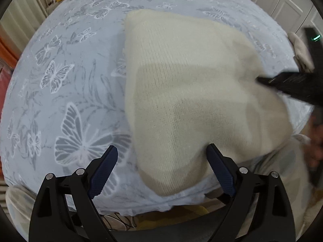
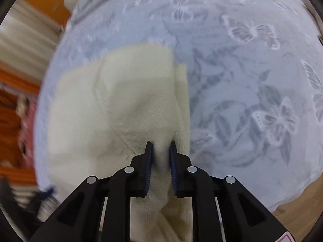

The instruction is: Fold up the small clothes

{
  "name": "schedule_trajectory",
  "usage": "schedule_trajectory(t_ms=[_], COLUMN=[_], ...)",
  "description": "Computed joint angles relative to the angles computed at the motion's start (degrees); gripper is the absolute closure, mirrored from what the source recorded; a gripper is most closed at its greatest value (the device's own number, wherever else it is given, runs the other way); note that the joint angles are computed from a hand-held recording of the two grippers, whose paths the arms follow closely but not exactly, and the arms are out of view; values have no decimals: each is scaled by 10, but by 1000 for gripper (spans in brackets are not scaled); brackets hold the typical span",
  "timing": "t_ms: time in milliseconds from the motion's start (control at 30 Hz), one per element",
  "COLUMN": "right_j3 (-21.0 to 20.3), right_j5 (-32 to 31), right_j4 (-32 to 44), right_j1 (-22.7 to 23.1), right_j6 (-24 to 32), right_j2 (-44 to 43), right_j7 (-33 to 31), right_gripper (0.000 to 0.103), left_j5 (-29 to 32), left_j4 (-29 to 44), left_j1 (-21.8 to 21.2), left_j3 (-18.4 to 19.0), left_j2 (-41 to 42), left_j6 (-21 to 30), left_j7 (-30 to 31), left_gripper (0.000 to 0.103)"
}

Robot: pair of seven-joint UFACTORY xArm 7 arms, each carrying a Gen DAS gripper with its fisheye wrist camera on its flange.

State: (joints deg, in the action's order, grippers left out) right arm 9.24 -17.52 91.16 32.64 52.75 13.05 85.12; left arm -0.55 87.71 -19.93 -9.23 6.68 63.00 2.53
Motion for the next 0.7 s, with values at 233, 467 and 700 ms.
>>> schedule_trajectory(t_ms=[233,467,700], right_j3=[24,-19,-33], right_j5=[33,10,31], right_j4=[141,293,336], right_j1=[20,79,108], right_j6=[141,243,300], right_j2=[85,149,199], right_j7=[-116,-134,-168], right_gripper=[90,90,87], left_j5=[-8,-11,-14], left_j4=[0,1,7], left_j1=[3,5,7], left_j3=[1,1,2], left_j2=[3,-8,-5], left_j6=[3,6,13], left_j7=[-1,8,-4], left_gripper=[14,14,14])
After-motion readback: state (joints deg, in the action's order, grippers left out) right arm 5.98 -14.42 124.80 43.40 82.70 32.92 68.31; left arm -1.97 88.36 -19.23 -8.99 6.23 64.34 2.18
